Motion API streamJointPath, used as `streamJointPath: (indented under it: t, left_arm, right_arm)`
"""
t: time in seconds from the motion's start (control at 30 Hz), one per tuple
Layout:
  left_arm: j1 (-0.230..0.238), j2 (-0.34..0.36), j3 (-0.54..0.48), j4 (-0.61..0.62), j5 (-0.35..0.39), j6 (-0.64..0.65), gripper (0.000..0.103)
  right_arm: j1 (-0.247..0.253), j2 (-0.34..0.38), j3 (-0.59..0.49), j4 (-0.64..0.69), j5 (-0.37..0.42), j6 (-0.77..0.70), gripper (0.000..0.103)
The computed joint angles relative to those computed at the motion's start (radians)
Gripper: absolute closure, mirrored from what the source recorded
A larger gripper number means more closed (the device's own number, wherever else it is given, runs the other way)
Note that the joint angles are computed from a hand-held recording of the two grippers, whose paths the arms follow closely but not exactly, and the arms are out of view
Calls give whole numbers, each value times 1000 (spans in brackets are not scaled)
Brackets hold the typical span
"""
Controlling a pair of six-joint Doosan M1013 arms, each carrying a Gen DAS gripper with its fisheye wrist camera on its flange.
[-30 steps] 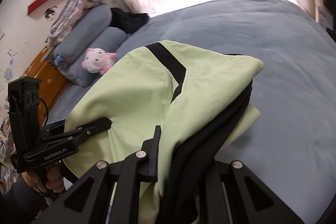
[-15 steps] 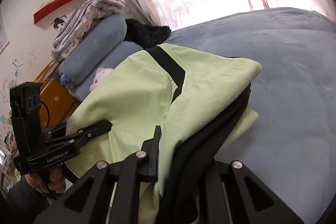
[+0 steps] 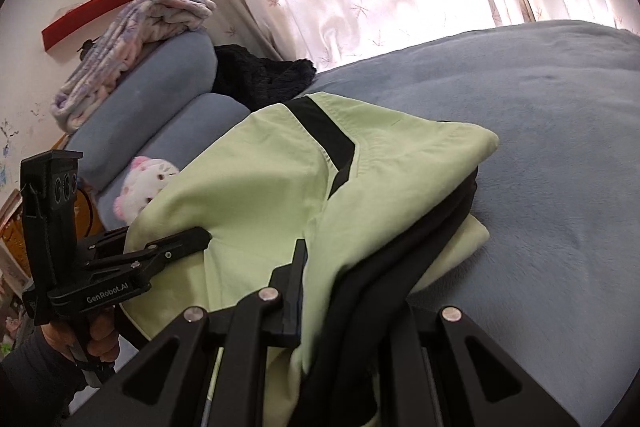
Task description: Fold large clothes
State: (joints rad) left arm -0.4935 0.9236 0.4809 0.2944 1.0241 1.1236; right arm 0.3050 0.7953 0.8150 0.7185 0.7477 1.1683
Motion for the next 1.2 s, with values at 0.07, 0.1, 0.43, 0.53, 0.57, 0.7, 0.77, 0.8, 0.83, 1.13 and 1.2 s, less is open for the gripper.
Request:
streamJointPath:
  t: [0.07,0.1,0.43,0.53,0.57,0.7,0.77,0.8,0.83,1.13,1.2]
  left_arm:
    - [9,27,-18,-32,8,14,71]
    - [13,51,-45,-48,34,20,65]
    - [45,-35,175,-100,-82,-165,23]
    - [45,-114,315,-133,-163,-158,23]
    - [46,-135,354,-147,-190,-147,22]
    - [55,-190,478,-258,-269,-113,17]
    - [59,-197,509,-274,-301,-178,17]
    - [61,-196,515,-291,-315,-203,17]
    - [60,-197,521,-307,-328,-230,17]
    - [25,-146,365,-214,-70,-307,53]
    - [17,-131,329,-186,-8,-313,51]
  right_arm:
    - [-3,33,-21,-12,8,47,90]
    - [-3,43,-27,-33,12,77,90]
    - [-65,78,-43,92,231,195,63]
    - [-81,41,14,144,290,149,43]
    - [-84,28,35,152,299,130,36]
    - [-87,-15,105,153,314,89,29]
    - [-82,-26,123,128,297,97,28]
    - [-80,-28,126,114,290,113,28]
    - [-75,-28,122,91,286,150,27]
    - [-79,2,44,26,481,418,74]
    - [-81,30,8,-2,547,426,69]
